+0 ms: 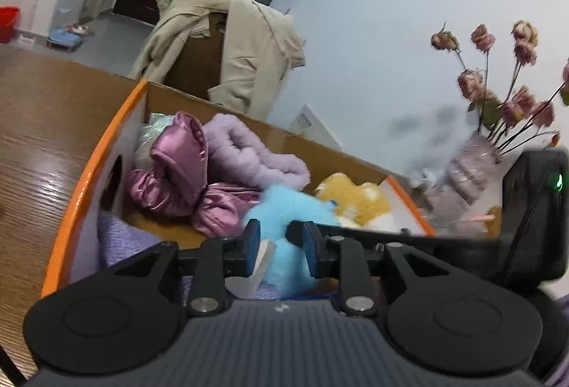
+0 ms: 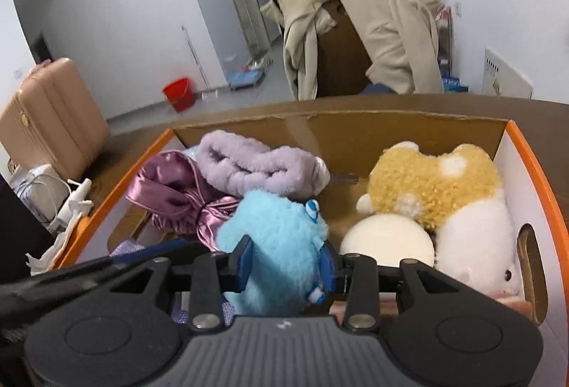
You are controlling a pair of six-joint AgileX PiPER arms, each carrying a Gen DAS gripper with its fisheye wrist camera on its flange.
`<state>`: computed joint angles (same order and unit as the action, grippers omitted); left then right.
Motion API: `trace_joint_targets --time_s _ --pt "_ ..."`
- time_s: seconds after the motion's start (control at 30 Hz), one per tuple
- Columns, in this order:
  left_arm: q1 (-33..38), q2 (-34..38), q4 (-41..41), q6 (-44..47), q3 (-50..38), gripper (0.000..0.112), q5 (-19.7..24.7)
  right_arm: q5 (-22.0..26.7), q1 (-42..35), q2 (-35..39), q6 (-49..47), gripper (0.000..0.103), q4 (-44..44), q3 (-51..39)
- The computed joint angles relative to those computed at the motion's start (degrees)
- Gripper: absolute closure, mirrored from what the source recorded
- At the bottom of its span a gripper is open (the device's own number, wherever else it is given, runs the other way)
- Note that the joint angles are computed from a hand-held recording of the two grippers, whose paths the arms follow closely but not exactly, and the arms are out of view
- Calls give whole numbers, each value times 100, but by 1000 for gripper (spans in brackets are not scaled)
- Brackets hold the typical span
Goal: Organize soft objects
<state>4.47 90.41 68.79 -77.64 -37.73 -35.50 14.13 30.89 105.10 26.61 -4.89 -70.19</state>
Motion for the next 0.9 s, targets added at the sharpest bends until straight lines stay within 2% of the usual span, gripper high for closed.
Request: trace_joint_targets --time_s 0.07,0.13,0.2,0.23,0.3,0.33,0.4,0.47,0.53,0.63,0.73,0.8,0.9 --pt "-29 -120 -36 145 65 82 24 309 -136 109 -844 64 917 -239" --pt "-127 -271 -247 380 152 74 202 315 -233 49 -1310 57 1519 -156" --pt "-210 -427 -265 449 166 72 454 364 -235 -77 -1093 54 1289 -66" --pt "-257 -538 -303 566 188 70 565 242 -201 -221 -972 52 1200 97" --pt "-389 -830 -554 1082 275 64 906 30 -80 -664 -53 48 359 472" --pt "-494 -1028 -810 1366 337 56 1154 26 -26 -897 520 42 -214 610" --pt "-545 -1370 -661 1312 420 47 1398 352 103 -1385 1424 33 -1360 747" --pt "-569 -1748 -34 759 451 42 1674 728 282 -1840 2410 27 -2506 899" --pt "-796 -2124 6 632 516 36 2156 1090 478 -2237 3166 22 -3329 1101" --pt "-1128 -2756 -1444 1901 804 26 2639 1827 933 -2692 3943 15 -4337 1339" --pt "-1481 -3448 -3142 3620 1076 16 3046 2334 1597 -3230 5344 11 -5881 1960" --pt "-1507 -3934 -4153 4766 1404 12 2847 2882 2097 -3467 6303 3 -6832 2342" --pt "-1649 -4393 -5852 6484 1792 9 2506 3605 2679 -3632 7275 2 -7677 2748"
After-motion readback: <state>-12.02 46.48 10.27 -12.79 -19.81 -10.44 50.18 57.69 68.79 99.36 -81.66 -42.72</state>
